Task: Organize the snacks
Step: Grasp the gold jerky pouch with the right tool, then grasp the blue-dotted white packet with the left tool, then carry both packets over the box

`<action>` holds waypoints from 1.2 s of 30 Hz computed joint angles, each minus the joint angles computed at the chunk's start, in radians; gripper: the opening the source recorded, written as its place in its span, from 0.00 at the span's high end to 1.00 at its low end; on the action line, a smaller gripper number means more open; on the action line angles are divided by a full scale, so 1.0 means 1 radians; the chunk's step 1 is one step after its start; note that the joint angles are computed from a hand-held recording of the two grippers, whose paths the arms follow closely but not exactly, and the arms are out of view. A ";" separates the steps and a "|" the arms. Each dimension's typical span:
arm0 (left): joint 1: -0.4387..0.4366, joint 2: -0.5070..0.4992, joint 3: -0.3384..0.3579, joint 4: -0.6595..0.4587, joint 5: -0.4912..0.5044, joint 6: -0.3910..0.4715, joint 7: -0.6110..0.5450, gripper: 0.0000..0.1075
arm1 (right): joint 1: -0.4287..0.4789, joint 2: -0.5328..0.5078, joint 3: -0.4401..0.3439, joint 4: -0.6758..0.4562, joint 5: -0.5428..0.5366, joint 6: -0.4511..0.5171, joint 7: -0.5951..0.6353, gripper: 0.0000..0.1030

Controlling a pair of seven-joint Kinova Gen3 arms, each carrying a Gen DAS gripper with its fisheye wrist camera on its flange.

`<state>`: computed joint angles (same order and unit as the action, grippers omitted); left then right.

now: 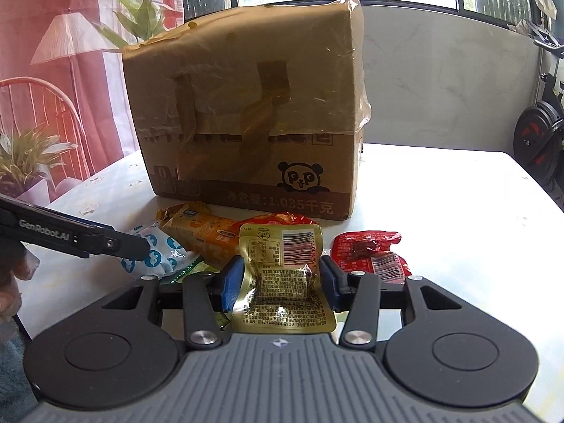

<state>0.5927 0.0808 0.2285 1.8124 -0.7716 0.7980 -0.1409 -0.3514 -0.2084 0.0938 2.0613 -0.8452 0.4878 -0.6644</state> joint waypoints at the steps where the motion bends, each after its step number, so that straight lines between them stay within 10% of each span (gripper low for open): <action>1: -0.003 0.013 0.000 -0.010 0.007 0.003 -0.012 0.26 | -0.002 0.000 0.007 0.001 -0.009 0.003 0.005 0.53; 6: 0.010 0.046 -0.025 -0.019 0.014 -0.008 -0.010 0.31 | 0.000 0.005 0.019 0.002 -0.045 0.023 0.040 0.53; 10: 0.008 0.017 -0.029 0.020 0.007 -0.061 0.003 0.58 | 0.013 0.008 0.015 0.002 -0.062 0.033 0.061 0.53; 22: -0.016 -0.092 0.041 0.048 -0.067 0.019 0.059 0.59 | 0.010 -0.021 0.012 0.005 -0.067 -0.009 0.055 0.53; 36: -0.134 -0.138 0.104 -0.178 -0.171 0.094 -0.251 0.59 | -0.057 0.005 0.087 -0.218 -0.232 0.016 0.206 0.53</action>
<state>0.4585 -0.0570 0.3321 1.6343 -0.9431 0.8916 -0.3915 -0.4085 -0.2030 0.1810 1.8430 -1.0772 0.5039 -0.4588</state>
